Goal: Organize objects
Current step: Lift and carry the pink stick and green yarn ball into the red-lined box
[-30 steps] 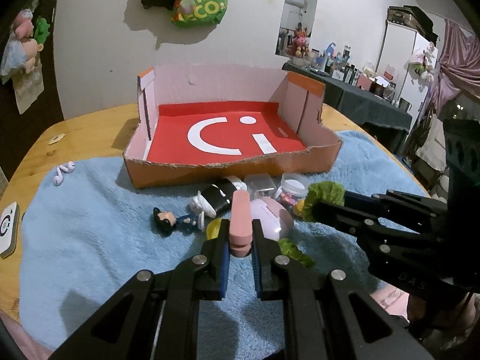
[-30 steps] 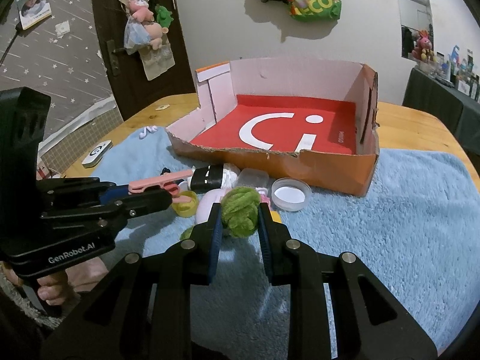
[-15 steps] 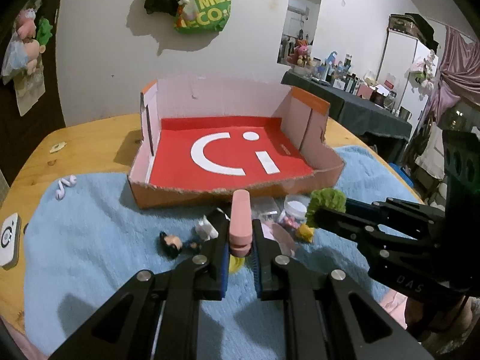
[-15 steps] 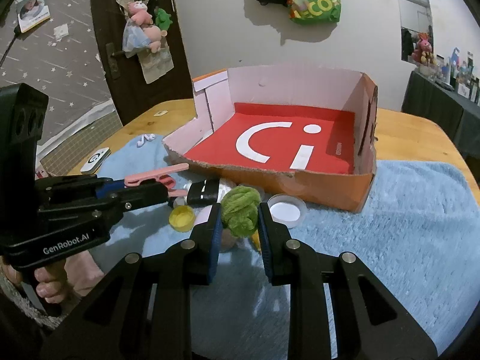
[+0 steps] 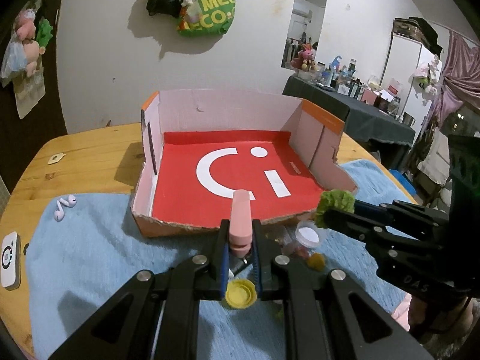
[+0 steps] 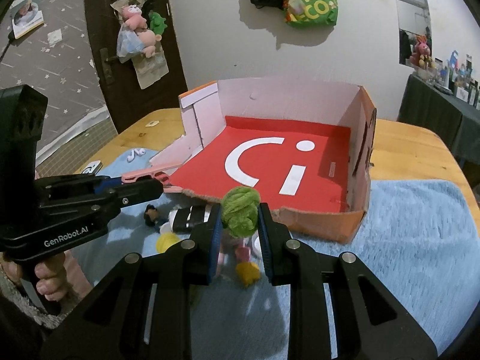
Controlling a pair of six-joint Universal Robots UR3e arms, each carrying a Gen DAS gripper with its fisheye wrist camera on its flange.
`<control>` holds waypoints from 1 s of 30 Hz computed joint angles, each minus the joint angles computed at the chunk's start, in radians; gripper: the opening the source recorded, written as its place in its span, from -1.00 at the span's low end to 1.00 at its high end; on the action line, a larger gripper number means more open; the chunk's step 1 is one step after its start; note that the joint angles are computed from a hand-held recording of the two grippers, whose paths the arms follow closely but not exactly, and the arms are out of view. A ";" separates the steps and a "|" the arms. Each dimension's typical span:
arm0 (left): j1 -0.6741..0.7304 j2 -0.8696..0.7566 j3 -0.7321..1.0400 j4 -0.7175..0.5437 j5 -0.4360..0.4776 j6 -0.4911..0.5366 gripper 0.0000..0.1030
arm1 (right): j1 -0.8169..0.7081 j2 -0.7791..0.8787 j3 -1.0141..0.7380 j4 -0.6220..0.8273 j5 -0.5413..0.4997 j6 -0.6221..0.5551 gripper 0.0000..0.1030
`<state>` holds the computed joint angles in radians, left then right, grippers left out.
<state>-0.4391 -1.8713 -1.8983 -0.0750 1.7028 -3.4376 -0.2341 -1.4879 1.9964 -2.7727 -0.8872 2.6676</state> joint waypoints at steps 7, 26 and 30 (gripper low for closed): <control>0.023 -0.032 0.057 -0.032 -0.011 0.013 -0.75 | 0.021 0.049 -0.079 0.021 -0.020 0.019 -0.57; 0.093 -0.184 0.313 -0.158 -0.053 0.069 -0.75 | 0.079 0.285 -0.397 0.093 -0.123 0.083 -0.57; 0.107 -0.236 0.382 -0.194 -0.058 0.078 -0.75 | 0.093 0.335 -0.464 0.115 -0.140 0.085 -0.57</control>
